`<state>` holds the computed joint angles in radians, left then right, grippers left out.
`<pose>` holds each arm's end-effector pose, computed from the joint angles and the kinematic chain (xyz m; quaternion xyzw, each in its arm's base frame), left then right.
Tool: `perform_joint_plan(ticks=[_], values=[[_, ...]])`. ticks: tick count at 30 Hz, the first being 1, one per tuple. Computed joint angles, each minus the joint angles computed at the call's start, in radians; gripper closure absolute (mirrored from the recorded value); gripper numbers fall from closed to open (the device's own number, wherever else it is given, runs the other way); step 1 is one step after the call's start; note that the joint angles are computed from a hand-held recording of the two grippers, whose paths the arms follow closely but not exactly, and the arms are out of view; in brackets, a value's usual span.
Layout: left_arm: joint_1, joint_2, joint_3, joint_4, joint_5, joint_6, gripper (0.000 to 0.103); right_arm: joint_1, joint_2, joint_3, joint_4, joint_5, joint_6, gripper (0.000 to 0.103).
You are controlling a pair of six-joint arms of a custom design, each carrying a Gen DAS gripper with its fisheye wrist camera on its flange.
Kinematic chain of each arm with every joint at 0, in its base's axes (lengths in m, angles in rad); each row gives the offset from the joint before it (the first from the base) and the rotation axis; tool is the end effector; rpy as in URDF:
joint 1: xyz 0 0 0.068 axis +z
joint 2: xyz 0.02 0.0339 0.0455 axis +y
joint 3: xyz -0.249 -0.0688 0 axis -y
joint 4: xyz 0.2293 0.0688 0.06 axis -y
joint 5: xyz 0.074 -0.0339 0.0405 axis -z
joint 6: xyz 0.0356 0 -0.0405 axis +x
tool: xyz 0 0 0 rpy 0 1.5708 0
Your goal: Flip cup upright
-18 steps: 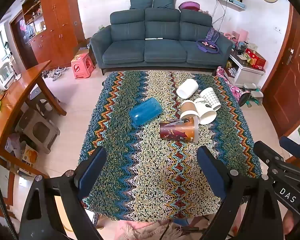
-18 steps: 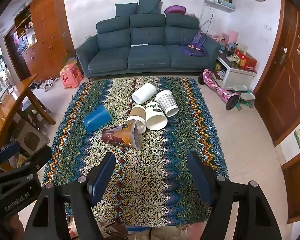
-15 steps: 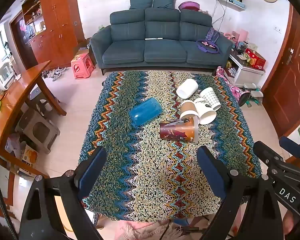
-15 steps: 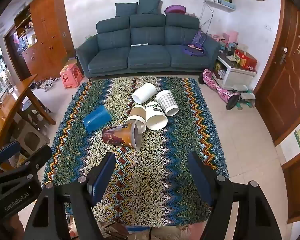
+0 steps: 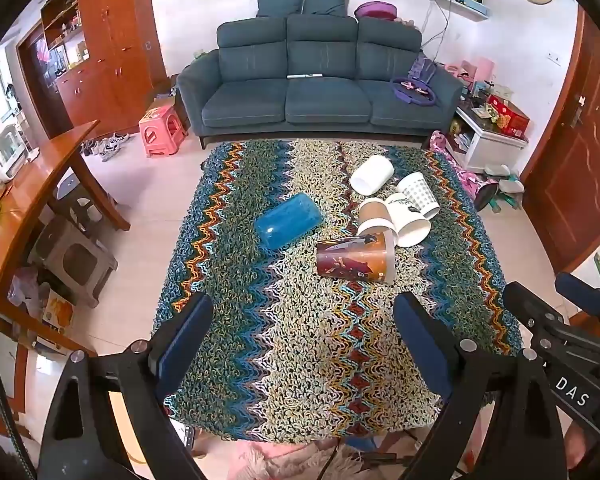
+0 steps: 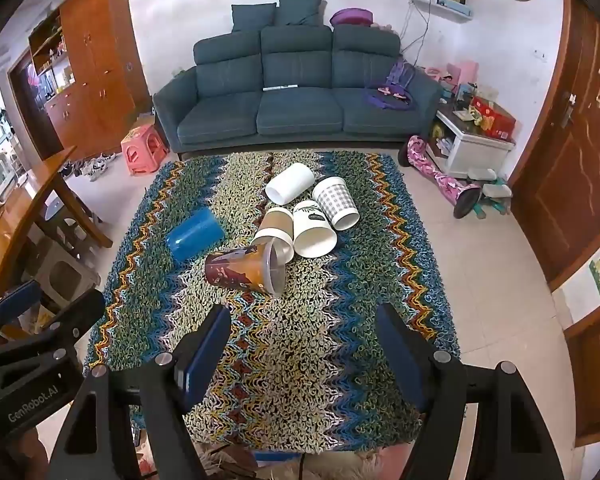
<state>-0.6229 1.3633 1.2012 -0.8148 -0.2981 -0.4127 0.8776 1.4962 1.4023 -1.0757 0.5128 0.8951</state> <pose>0.2214 -0.1462 0.2898 0.0560 0.9450 -0.0198 0.3217 0.1900 0.2014 0.3034 0.0588 0.9474 -0.0078 0.3144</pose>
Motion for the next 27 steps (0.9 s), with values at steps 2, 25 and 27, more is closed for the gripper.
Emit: perform_joint_plan(ticks=[2,25,27], values=[[0.001,0.0,0.0,0.0,0.0,0.001,0.01,-0.003,-0.002,0.002,-0.002,-0.003,-0.004,0.028],[0.002,0.003,0.004,-0.005,0.004,0.0,0.01,0.006,-0.009,-0.017,0.008,0.008,0.01,0.028],[0.002,0.003,0.004,-0.005,0.004,0.0,0.01,0.004,-0.01,-0.018,0.008,0.007,0.008,0.028]])
